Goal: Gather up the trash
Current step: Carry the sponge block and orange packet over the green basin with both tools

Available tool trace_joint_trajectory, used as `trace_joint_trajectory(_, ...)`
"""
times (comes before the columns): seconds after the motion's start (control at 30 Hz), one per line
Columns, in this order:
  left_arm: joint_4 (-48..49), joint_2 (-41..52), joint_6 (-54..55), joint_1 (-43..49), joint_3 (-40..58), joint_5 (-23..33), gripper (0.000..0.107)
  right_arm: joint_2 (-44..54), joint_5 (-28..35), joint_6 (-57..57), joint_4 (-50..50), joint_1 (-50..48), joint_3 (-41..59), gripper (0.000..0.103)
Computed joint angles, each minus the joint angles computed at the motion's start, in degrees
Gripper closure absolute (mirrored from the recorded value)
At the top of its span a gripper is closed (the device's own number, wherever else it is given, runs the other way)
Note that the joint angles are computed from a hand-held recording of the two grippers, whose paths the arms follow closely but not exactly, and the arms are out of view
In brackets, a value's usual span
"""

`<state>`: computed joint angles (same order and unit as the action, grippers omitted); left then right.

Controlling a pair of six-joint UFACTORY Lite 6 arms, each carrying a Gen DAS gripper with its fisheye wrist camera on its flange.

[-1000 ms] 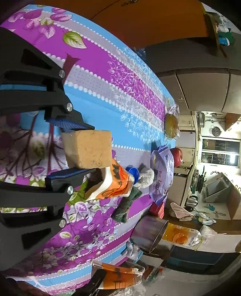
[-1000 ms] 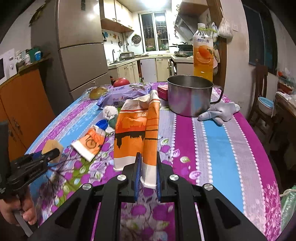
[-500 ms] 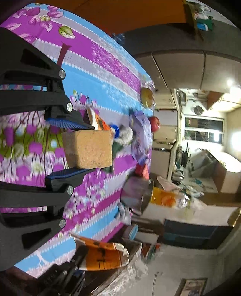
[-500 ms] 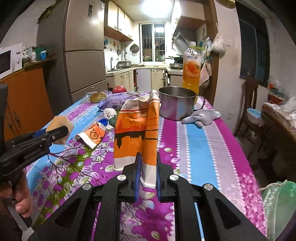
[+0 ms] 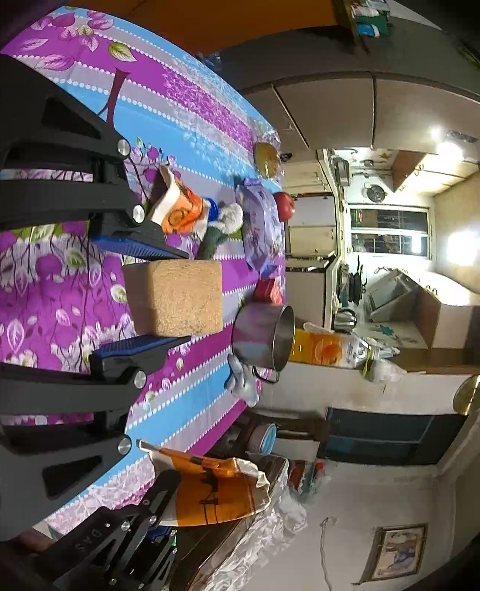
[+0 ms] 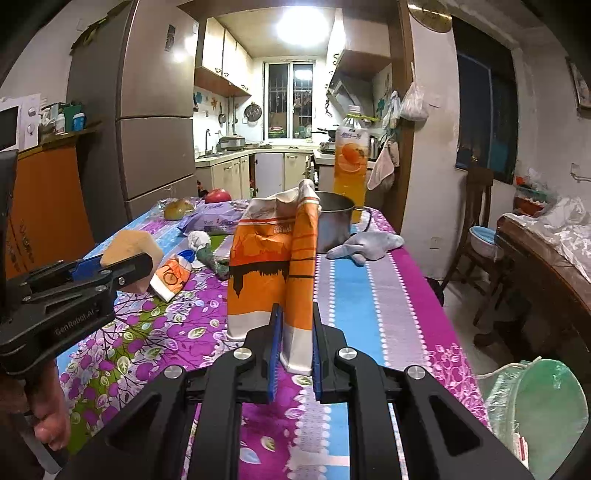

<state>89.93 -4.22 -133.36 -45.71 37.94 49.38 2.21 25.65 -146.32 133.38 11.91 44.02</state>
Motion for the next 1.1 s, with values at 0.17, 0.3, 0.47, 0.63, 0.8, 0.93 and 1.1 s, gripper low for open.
trace_joint_trajectory(0.17, -0.67, 3.42, 1.0, -2.19, 4.03, 0.94, 0.071, -3.03, 0.66, 3.35, -4.59, -3.83, -1.72, 0.089)
trace_joint_trajectory(0.3, -1.17, 6.77, 2.43, -3.62, 8.29, 1.22, 0.071, -6.09, 1.4, 6.68, -9.1, -7.91, -3.23, 0.089)
trace_joint_trajectory(0.47, -1.02, 11.1, 3.96, -4.87, 13.65, 0.73, 0.071, -8.95, 2.42, 11.35, -15.51, -13.88, -4.07, 0.089)
trace_joint_trajectory(0.63, -0.73, 16.11, 6.08, -6.22, 20.81, -0.72, 0.071, -9.68, 4.95, 17.49, -24.21, -22.57, -2.6, 0.089)
trace_joint_trajectory(0.8, -0.98, 22.3, 9.25, -7.72, 29.93, -2.28, 0.071, -8.79, 7.89, 20.63, -29.82, -31.03, -0.84, 0.089)
trace_joint_trajectory(0.93, -1.65, 27.6, 12.46, -9.12, 38.01, -3.47, 0.071, -6.08, 11.64, 24.53, -35.31, -38.71, 2.53, 0.089)
trace_joint_trajectory(1.1, -4.28, 36.74, 19.11, -10.67, 51.51, -5.34, 0.071, -2.92, 14.98, 25.97, -38.69, -46.76, 5.94, 0.089)
